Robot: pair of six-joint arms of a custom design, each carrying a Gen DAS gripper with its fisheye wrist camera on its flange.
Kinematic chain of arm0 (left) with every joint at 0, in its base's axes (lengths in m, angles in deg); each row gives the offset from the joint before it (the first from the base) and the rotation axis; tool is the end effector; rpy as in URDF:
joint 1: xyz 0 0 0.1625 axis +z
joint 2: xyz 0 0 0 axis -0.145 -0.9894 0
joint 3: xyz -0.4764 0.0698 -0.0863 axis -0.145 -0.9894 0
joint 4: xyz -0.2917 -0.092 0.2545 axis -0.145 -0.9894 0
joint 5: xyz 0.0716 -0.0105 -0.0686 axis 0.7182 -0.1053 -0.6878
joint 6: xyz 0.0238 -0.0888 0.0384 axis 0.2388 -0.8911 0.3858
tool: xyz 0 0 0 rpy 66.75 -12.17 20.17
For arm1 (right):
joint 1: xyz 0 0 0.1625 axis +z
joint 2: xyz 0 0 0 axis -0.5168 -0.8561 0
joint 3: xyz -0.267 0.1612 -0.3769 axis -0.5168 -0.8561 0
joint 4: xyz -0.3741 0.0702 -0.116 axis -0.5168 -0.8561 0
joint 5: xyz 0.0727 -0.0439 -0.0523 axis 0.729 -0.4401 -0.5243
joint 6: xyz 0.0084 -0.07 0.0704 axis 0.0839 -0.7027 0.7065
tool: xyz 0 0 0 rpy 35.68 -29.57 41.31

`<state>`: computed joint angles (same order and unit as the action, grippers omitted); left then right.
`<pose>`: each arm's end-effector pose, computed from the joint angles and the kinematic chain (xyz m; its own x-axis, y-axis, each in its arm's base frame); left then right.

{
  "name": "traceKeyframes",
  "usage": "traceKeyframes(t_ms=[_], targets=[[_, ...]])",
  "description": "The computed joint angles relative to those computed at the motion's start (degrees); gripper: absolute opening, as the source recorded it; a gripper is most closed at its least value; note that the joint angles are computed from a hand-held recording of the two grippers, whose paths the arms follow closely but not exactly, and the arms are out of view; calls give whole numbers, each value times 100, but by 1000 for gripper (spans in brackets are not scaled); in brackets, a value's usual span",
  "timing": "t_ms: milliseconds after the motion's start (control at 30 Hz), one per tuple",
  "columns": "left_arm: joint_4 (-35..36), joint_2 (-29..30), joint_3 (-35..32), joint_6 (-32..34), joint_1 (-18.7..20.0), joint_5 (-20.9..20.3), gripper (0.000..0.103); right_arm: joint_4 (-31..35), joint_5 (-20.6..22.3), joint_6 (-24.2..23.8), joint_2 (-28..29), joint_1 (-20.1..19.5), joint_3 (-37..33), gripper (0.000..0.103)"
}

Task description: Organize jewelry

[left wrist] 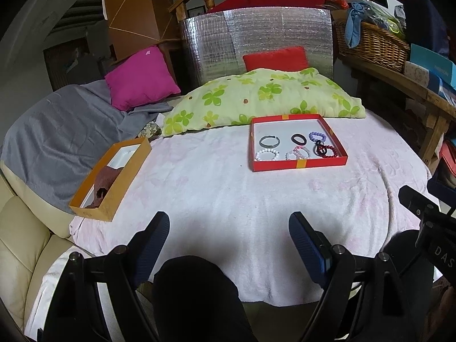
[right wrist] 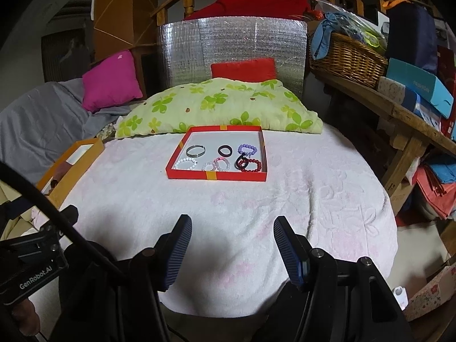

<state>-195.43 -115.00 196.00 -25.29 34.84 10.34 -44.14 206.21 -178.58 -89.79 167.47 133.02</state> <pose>-0.1208 -0.3127 0.3315 -0.5828 -0.0465 -0.8113 0.6077 0.6378 -0.4731 0.3948 -0.3119 0.0488 -0.7164 -0.0034 0.6977 -0.5682 0.5832 -0.5806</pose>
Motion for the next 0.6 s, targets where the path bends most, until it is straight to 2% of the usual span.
traceKeyframes(t_ms=[133,267,600], targets=[[-433,117,0,341,122,202,86,-116,-17,-190,21,-88,-102,64],[-868,194,-49,625,255,226,86,-87,-123,-141,23,-178,-190,64],[-160,-29,-144,112,94,316,86,-102,-90,-87,65,-52,-183,64]])
